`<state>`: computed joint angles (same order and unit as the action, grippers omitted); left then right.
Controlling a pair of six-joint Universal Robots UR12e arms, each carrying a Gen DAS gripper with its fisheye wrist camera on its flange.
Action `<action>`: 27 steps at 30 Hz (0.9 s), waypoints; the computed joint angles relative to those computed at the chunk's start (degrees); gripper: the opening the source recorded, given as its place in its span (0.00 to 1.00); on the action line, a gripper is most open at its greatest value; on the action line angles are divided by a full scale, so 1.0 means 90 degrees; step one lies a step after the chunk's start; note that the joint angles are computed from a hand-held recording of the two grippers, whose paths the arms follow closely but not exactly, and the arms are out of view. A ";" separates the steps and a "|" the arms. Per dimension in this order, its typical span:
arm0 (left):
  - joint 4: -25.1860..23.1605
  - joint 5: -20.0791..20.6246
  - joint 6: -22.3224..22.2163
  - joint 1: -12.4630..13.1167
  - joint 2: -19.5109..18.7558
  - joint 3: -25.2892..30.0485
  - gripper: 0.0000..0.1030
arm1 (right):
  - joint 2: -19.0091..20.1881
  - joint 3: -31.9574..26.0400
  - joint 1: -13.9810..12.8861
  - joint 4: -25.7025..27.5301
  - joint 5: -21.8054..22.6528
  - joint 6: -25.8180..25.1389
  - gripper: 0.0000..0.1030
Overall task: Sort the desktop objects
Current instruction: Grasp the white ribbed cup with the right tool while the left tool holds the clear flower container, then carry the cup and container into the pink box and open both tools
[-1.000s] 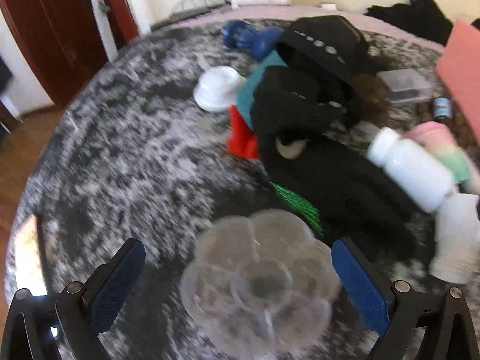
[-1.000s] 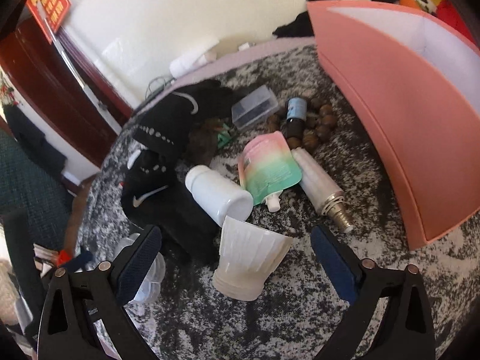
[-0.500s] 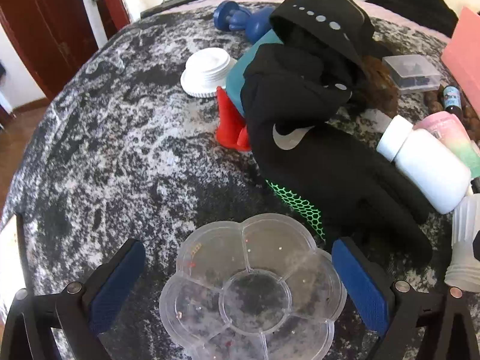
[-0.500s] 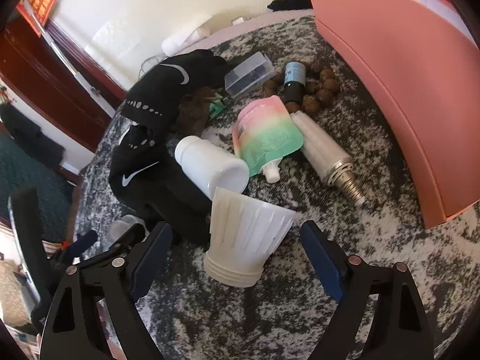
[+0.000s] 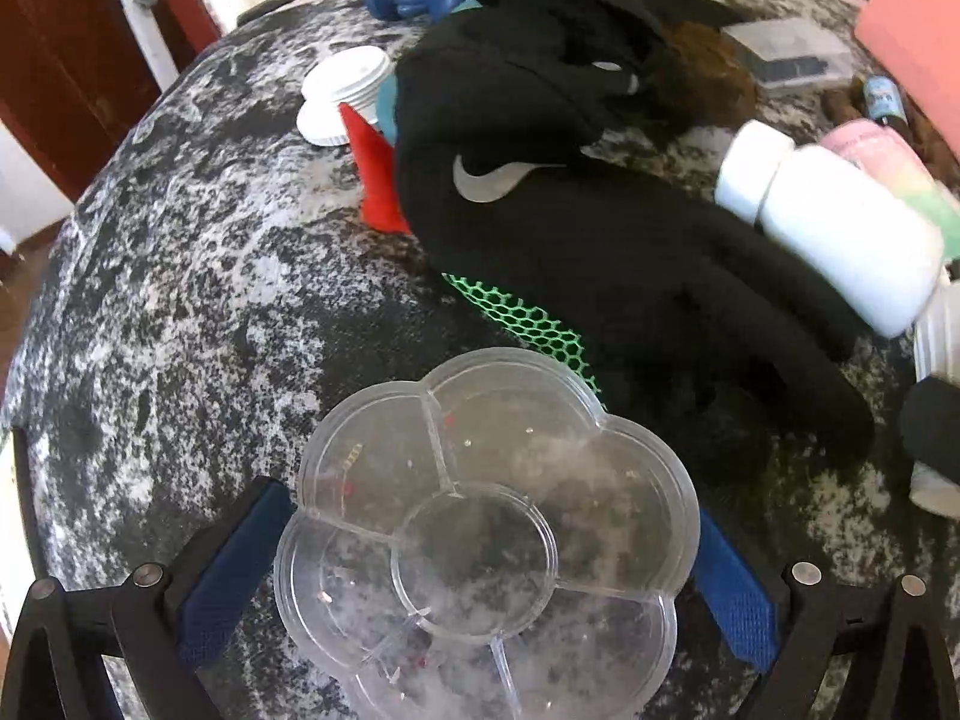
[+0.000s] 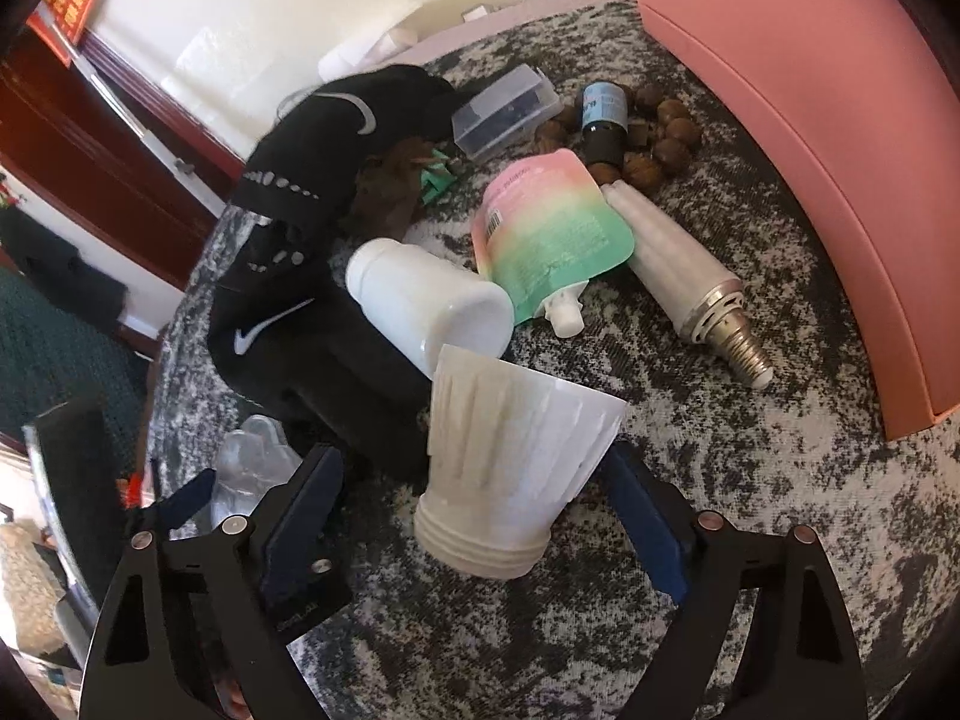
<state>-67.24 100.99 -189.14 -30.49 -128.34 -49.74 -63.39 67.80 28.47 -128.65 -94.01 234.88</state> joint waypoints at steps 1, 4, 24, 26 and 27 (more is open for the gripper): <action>0.0051 -0.0078 -0.0052 0.0022 0.0020 -0.0046 1.00 | 0.0020 -0.0023 0.0003 0.0045 -0.0025 -0.0012 0.88; 0.0209 -0.0167 -0.0021 0.0049 0.0078 -0.0177 1.00 | 0.0108 -0.0155 0.0061 0.0184 -0.0262 -0.0195 0.88; 0.2484 -0.0393 0.0159 -0.0046 0.0800 -0.1129 0.99 | -0.0163 0.0284 0.0637 -0.2127 -0.2613 -0.1571 0.51; 0.2800 -0.0387 0.0234 -0.0086 0.0814 -0.1112 0.99 | -0.0237 0.0388 0.0711 -0.2470 -0.3083 -0.1772 0.51; 0.2922 -0.0423 0.0250 -0.0107 0.0810 -0.1095 0.99 | -0.0300 0.0475 0.0744 -0.2606 -0.3256 -0.1845 0.51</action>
